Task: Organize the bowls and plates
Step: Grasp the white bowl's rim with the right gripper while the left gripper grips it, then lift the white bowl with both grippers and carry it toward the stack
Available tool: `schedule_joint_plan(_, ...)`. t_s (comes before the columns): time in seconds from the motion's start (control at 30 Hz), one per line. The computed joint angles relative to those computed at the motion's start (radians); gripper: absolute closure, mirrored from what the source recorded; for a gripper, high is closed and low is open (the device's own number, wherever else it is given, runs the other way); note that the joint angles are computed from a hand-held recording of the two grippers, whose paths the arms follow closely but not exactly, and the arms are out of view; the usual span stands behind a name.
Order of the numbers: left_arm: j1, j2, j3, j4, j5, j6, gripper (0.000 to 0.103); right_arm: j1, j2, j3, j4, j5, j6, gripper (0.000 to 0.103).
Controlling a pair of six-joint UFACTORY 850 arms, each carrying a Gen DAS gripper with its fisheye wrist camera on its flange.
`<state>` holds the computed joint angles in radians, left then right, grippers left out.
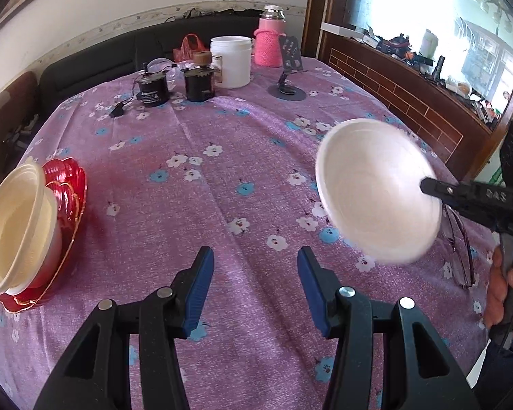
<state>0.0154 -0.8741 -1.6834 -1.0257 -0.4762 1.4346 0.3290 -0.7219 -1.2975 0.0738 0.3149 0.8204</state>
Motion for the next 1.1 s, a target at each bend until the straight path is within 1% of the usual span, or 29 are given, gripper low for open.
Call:
schedule_joint_plan(0.07,0.012,-0.007,-0.017,0.018,-0.029,-0.027,0.054,0.010,0.010,0.011,-0.010,0.018,0.008,0.095)
schedule_joint_plan(0.2,0.047,-0.025,-0.062,0.052,-0.134,-0.093,0.054,0.026,0.016,0.021,-0.190,0.074,0.185,0.095)
schedule_joint_plan(0.27,0.068,-0.015,-0.056,0.049,-0.171,-0.088,0.053,0.041,0.005,-0.001,-0.257,0.066,0.234,0.095)
schedule_joint_plan(0.3,0.081,-0.001,-0.039,0.020,-0.187,-0.053,0.053,0.051,-0.003,-0.017,-0.265,0.054,0.237,0.095)
schedule_joint_plan(0.33,0.091,0.017,-0.015,-0.005,-0.183,-0.012,0.046,0.059,-0.016,-0.036,-0.302,0.044,0.267,0.095)
schedule_joint_plan(0.4,0.105,0.042,0.024,-0.052,-0.159,0.058,0.042,0.069,-0.047,-0.079,-0.433,0.044,0.388,0.095)
schedule_joint_plan(0.43,0.110,0.049,0.038,-0.069,-0.148,0.084,0.042,0.076,-0.064,-0.105,-0.485,0.040,0.434,0.095)
schedule_joint_plan(0.53,0.124,0.053,0.067,-0.106,-0.077,0.143,0.042,0.093,-0.111,-0.178,-0.618,0.029,0.550,0.095)
schedule_joint_plan(0.6,0.136,0.031,0.052,-0.073,-0.058,0.115,0.042,0.103,-0.136,-0.218,-0.689,0.019,0.613,0.095)
schedule_joint_plan(0.67,0.149,0.003,0.021,-0.033,-0.076,0.053,0.051,0.108,-0.169,-0.269,-0.808,0.014,0.726,0.095)
schedule_joint_plan(0.7,0.155,-0.014,-0.001,-0.010,-0.097,0.024,0.062,0.112,-0.184,-0.292,-0.853,0.006,0.768,0.095)
schedule_joint_plan(0.73,0.160,-0.029,-0.023,0.010,-0.117,-0.006,0.069,0.114,-0.193,-0.305,-0.872,0.002,0.783,0.094)
schedule_joint_plan(0.77,0.166,-0.038,-0.035,0.011,-0.139,-0.014,0.072,0.119,-0.204,-0.324,-0.894,-0.011,0.803,0.094)
schedule_joint_plan(0.8,0.170,-0.050,-0.053,0.015,-0.168,-0.024,0.081,0.125,-0.209,-0.339,-0.894,-0.031,0.804,0.094)
schedule_joint_plan(0.83,0.171,-0.054,-0.060,0.020,-0.176,-0.026,0.089,0.125,-0.213,-0.348,-0.913,-0.035,0.819,0.094)
schedule_joint_plan(0.9,0.170,-0.051,-0.049,-0.003,-0.161,0.004,0.091,0.132,-0.219,-0.370,-0.955,-0.064,0.847,0.091)
schedule_joint_plan(0.97,0.167,-0.053,-0.047,-0.020,-0.145,0.025,0.091,0.146,-0.225,-0.397,-0.990,-0.133,0.866,0.091)
schedule_joint_plan(1.03,0.164,-0.054,-0.046,-0.034,-0.140,0.039,0.091,0.155,-0.237,-0.429,-1.086,-0.193,0.945,0.090)
schedule_joint_plan(1.1,0.161,-0.051,-0.037,-0.053,-0.122,0.065,0.091,0.161,-0.241,-0.440,-1.096,-0.218,0.952,0.090)
